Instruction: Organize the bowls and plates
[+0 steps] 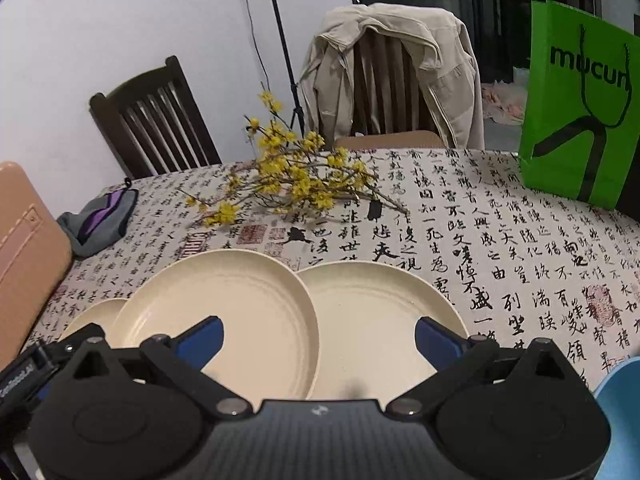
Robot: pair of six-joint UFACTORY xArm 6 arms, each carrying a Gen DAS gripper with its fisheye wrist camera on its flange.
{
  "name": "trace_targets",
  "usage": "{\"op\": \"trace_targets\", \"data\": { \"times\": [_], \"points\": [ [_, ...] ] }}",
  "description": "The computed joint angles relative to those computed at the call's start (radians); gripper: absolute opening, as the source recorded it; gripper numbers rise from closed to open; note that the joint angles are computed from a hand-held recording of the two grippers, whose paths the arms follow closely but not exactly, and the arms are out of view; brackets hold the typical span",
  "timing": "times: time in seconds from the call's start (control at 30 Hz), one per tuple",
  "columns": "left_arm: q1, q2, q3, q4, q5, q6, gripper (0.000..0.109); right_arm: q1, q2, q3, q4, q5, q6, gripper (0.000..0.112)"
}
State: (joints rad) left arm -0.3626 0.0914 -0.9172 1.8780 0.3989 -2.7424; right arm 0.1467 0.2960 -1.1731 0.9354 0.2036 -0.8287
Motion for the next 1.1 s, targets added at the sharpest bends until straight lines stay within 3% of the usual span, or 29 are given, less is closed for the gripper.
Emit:
{"op": "trace_targets", "data": {
  "times": [0.1, 0.23, 0.5, 0.77, 1.03, 1.1],
  "points": [
    [-0.007, 0.006, -0.002, -0.004, 0.016, 0.007, 0.103, 0.003, 0.031, -0.018, -0.049, -0.02, 0.065, 0.102],
    [0.011, 0.017, -0.013, 0.046, -0.026, -0.051, 0.103, 0.004, 0.059, -0.04, -0.047, -0.02, 0.08, 0.102],
    [0.011, 0.013, -0.006, 0.107, -0.029, -0.116, 0.103, -0.004, 0.103, -0.095, 0.199, 0.015, -0.141, 0.103],
    [0.037, 0.045, -0.038, 0.151, -0.098, -0.173, 0.103, -0.008, 0.126, -0.114, 0.183, 0.03, -0.132, 0.101],
    [0.05, 0.058, -0.053, 0.24, -0.134, -0.276, 0.103, -0.009, 0.132, -0.118, 0.205, 0.031, -0.173, 0.083],
    [0.047, 0.057, -0.056, 0.282, -0.135, -0.321, 0.103, -0.008, 0.135, -0.118, 0.188, 0.027, -0.156, 0.074]
  ]
}}
